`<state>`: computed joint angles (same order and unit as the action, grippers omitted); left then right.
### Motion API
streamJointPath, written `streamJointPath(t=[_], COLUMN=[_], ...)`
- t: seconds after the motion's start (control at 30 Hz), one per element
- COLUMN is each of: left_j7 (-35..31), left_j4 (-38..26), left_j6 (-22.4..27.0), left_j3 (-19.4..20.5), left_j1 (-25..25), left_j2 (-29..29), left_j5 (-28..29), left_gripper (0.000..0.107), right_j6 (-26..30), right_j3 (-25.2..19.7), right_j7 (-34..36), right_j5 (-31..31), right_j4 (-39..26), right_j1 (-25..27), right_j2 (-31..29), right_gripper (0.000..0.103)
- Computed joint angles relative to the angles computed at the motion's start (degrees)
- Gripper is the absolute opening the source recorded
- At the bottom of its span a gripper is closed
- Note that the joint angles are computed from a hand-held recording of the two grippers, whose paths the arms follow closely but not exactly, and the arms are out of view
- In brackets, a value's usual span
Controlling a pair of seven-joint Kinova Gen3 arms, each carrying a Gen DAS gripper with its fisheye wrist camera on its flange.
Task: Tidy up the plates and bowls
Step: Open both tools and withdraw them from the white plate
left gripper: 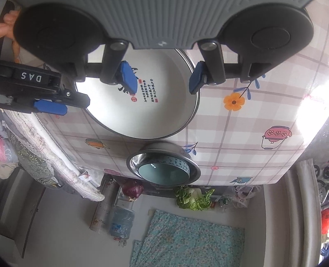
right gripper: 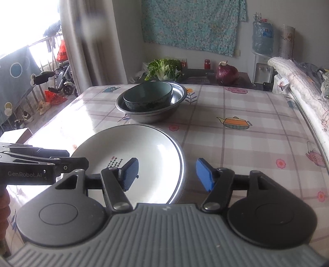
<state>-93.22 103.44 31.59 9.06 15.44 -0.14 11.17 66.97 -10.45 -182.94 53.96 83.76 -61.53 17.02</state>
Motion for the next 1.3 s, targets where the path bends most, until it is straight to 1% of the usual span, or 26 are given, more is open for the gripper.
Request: streamJointPath(t=[0.1,0.17,0.3,0.47,0.6,0.8,0.93,1.03,1.1,1.13,1.2,1.23,1.3], left_j7=[0.96,1.49,2.85,4.55,4.58,7.34,8.08,9.75,11.07,11.02,9.79,8.37,7.04], left_j4=[0.27,0.44,0.25,0.5,-0.46,-2.66,-4.9,-7.98,-9.87,-11.12,-15.25,-17.21,-20.92], left_j6=[-0.05,-0.07,0.81,1.43,2.18,2.42,3.06,3.71,3.04,2.95,5.16,6.08,7.07], left_j3=[0.02,-0.02,0.17,0.35,0.03,0.1,-0.15,-0.53,-1.06,-1.29,-1.5,-1.42,-1.62], left_j1=[0.03,-0.01,0.16,0.23,-0.07,-0.32,-0.46,-0.35,-0.35,-0.6,-1.51,-2.19,-2.64], left_j2=[-0.07,-0.11,-0.33,-1.66,-1.53,-0.28,1.15,3.26,4.62,5.55,8.27,9.66,12.65], left_j5=[-1.46,-2.37,-5.4,-7.94,-7.42,-9.71,-11.12,-13.53,-14.83,-14.63,-12.81,-11.38,-10.31], left_gripper=[0.06,0.064,0.068,0.077,0.078,0.078,0.079,0.079,0.079,0.079,0.078,0.077,0.073], right_j6=[-0.55,-0.51,0.96,-0.23,-2.08,-2.63,-3.38,-5.81,-6.98,-7.92,-9.85,-10.98,-13.21], right_j3=[-0.1,-0.23,-0.54,-1.28,-1.91,-2.34,-2.23,-2.03,-1.73,-1.44,-0.87,-0.51,0.21], right_j7=[-1.89,-3.01,-5.39,-9.22,-10.1,-8.38,-6.63,-4.88,-2.94,-1.92,0.51,2.27,6.05], right_j5=[-0.34,-0.81,-0.36,-0.01,0.57,1.87,1.55,0.4,-0.57,-0.88,-2.14,-3.16,-4.87], right_j4=[0.64,0.89,1.56,3.94,4.96,4.7,4.36,5.02,4.81,4.75,4.13,3.44,1.95], right_j1=[-0.03,-0.1,-1.1,-0.85,0.2,1.48,2.89,5.0,6.58,7.54,9.71,11.05,13.33], right_j2=[-0.22,-0.37,-0.63,-1.93,-2.9,-3.81,-4.12,-4.88,-5.13,-5.32,-5.52,-5.47,-5.11], right_gripper=[0.067,0.071,0.078,0.079,0.079,0.08,0.08,0.08,0.08,0.079,0.079,0.079,0.079])
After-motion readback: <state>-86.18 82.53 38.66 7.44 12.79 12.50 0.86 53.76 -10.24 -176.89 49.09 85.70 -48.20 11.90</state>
